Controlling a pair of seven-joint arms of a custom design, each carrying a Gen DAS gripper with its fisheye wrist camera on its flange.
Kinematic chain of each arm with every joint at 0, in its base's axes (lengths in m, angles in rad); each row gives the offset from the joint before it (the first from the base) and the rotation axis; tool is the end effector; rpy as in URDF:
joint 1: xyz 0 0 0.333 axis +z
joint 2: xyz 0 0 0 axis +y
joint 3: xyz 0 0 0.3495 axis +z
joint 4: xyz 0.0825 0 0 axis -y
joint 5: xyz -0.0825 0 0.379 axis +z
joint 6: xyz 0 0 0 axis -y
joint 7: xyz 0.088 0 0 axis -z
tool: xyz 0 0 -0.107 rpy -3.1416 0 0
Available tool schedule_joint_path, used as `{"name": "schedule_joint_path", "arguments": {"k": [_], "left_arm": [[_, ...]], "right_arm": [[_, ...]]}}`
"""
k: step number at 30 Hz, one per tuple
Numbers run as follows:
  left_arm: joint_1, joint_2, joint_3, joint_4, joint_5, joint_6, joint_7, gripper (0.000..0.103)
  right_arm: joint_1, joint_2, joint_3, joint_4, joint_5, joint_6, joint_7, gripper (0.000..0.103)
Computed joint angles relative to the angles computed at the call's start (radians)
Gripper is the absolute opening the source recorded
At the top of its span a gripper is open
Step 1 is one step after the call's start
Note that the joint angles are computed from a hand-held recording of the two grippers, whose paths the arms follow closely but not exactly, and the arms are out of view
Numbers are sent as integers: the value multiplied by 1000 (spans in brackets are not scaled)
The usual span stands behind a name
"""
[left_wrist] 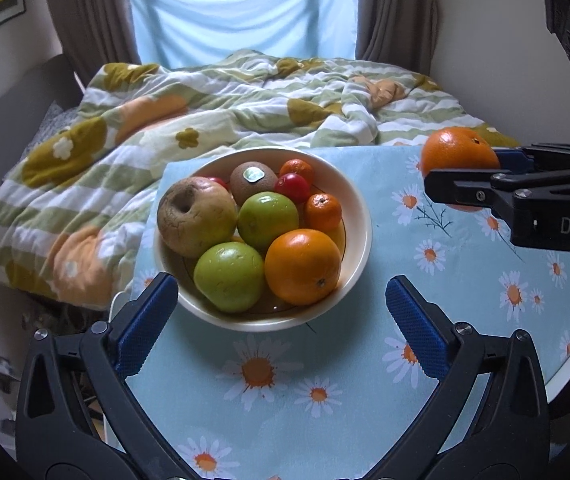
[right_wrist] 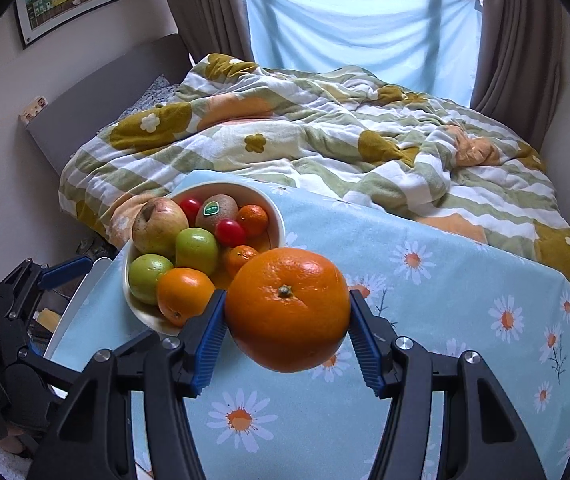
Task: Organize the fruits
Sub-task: 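Lower the orange onto the plate and open the right gripper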
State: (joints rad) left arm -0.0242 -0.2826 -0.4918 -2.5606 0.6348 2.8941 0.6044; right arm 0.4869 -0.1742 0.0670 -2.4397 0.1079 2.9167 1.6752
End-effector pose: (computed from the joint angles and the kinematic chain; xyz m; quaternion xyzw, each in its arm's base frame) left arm 0.3743 -0.2610 0.4428 -0.6145 0.7133 -0.2434 0.2331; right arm 0.4275 0.2580 0.4801 -0.7777 0.5409 -0.1205 0.2968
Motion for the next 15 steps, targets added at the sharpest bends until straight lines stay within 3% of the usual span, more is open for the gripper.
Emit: {"name": "schedule_joint_path", "arguments": {"k": [7, 15], "left_arm": [[-41, -50, 29, -55, -94, -27, 37, 103], [-12, -65, -7, -81, -137, -33, 31, 103]], "right_arm": [[51, 91, -15, 78, 187, -9, -213, 54], [-10, 201, 70, 143, 379, 27, -394, 54]]}}
